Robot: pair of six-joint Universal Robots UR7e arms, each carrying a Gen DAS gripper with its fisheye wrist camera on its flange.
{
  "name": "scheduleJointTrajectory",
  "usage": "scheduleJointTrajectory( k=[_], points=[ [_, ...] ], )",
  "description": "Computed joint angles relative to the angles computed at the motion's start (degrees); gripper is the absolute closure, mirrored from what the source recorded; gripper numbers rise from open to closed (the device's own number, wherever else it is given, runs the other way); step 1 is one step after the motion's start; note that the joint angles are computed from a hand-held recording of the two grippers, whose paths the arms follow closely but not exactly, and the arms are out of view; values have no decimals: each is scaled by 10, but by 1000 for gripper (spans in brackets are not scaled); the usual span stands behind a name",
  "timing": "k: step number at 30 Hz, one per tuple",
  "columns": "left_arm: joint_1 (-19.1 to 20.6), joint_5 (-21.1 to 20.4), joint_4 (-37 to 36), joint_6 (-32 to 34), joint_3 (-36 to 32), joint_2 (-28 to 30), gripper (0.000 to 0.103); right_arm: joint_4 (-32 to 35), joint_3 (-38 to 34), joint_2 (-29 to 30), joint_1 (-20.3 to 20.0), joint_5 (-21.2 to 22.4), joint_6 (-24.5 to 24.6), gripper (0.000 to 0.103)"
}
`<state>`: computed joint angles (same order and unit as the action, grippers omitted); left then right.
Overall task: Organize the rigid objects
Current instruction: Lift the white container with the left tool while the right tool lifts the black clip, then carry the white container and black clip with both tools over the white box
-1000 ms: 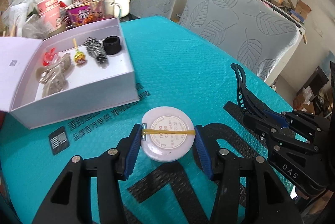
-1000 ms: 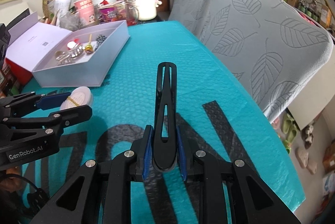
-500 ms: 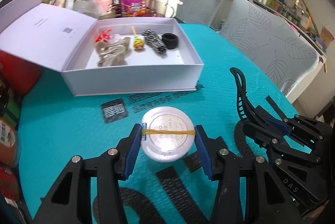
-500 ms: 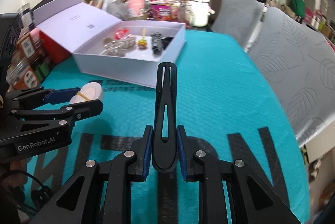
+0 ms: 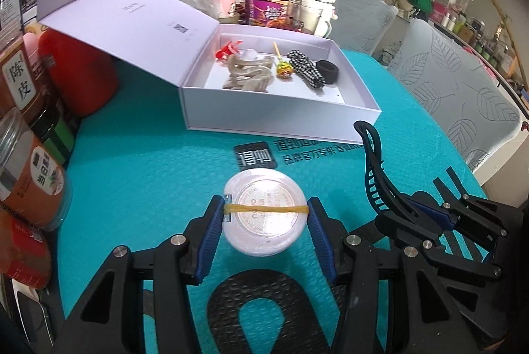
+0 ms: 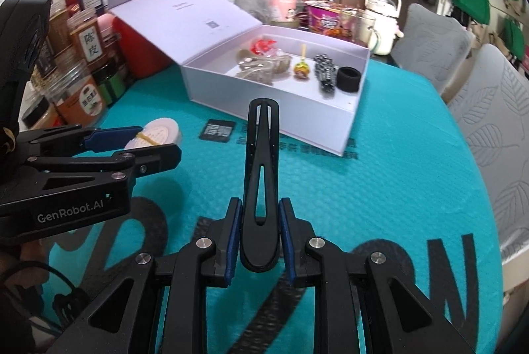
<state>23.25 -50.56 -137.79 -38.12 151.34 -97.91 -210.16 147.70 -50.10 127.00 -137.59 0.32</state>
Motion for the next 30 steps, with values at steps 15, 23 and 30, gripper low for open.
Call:
scheduleJointTrajectory(
  k=[15, 23, 30],
  points=[
    [28, 26, 13, 64, -30, -27, 53, 47, -50, 18, 28, 8, 19, 81],
    [51, 28, -50, 132, -58, 9, 53, 74, -77, 4, 33, -8, 8, 81],
    [62, 26, -101, 185, -86, 50, 53, 83, -97, -14, 37, -27, -22, 81]
  ],
)
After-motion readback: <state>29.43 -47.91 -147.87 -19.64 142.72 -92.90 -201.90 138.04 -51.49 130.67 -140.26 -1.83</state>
